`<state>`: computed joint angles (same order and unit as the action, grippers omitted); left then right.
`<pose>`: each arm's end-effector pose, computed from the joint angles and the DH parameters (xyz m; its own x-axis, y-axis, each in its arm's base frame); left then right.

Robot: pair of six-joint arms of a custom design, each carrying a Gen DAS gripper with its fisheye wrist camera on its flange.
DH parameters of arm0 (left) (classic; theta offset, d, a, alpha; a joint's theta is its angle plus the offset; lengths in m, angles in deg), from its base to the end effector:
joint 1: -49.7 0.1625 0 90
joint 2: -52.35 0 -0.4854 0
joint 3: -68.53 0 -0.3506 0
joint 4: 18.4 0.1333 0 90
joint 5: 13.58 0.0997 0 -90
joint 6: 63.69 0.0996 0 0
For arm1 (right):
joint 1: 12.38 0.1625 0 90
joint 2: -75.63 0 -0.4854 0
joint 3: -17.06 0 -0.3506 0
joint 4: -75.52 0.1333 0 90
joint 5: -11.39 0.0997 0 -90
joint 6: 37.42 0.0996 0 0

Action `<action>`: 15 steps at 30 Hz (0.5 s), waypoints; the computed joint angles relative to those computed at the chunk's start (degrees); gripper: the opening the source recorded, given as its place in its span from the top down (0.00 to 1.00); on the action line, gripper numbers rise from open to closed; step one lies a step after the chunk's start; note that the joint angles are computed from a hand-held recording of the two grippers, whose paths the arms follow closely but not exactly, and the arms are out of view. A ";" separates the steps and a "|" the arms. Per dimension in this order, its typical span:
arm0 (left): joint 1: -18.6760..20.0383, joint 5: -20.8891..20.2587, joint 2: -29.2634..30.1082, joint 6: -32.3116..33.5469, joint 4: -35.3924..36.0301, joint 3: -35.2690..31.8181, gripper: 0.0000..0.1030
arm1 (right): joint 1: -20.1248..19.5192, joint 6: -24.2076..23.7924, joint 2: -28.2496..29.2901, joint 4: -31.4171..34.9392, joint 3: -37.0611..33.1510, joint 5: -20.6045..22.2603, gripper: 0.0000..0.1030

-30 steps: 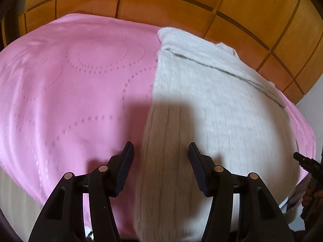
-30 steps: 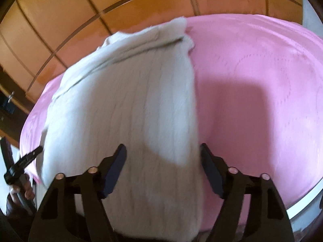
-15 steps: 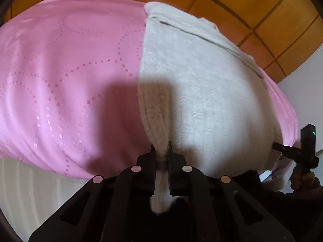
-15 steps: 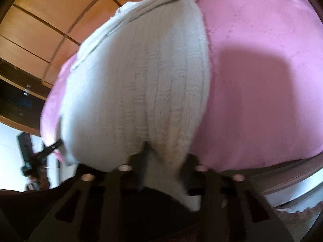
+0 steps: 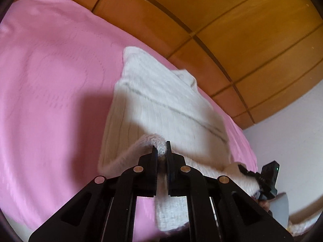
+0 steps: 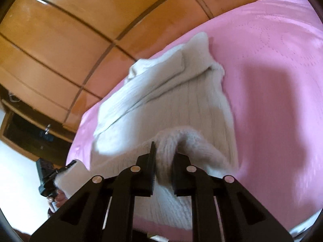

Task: Fold small clothes

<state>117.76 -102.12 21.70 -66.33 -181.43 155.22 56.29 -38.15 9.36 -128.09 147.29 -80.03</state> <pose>-0.1497 -0.7352 0.0531 -0.9455 0.3254 -0.0109 0.3141 0.9030 -0.2930 -0.0562 -0.5037 0.3034 -0.9273 0.3735 0.0258 0.2237 0.6079 -0.7618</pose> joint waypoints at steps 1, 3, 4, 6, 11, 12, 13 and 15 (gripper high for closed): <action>-0.13 1.26 1.32 -0.95 0.90 -2.43 0.95 | -0.17 0.91 0.60 1.43 -1.79 -0.43 0.89; -0.11 3.31 3.26 -2.20 2.99 -6.27 0.95 | -0.60 2.00 1.33 2.90 -3.88 -0.76 0.88; -0.19 4.86 4.42 -2.92 3.79 -8.25 0.95 | -0.88 2.66 1.63 3.49 -4.96 -0.75 0.85; 0.04 6.56 5.88 -4.52 6.06 -11.42 0.95 | -1.54 4.07 1.57 3.75 -5.90 0.06 0.77; 0.90 9.02 4.82 -5.61 2.44 -10.19 0.62 | -3.92 5.86 -0.48 -2.76 -4.34 3.25 0.36; 1.01 9.83 4.23 -4.91 0.11 -8.71 0.57 | -4.31 5.80 -1.16 -3.54 -3.60 3.59 0.32; 1.18 9.80 4.04 -4.42 -0.68 -8.20 0.56 | -4.62 5.55 -1.69 -3.88 -3.04 3.75 0.28; 2.03 8.58 2.82 -2.93 -1.39 -5.96 0.56 | -4.89 4.59 -2.61 -5.07 -1.39 3.01 0.26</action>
<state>119.79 -93.54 24.52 -69.26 -182.82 149.26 51.40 -33.56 6.75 -133.16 145.90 -77.02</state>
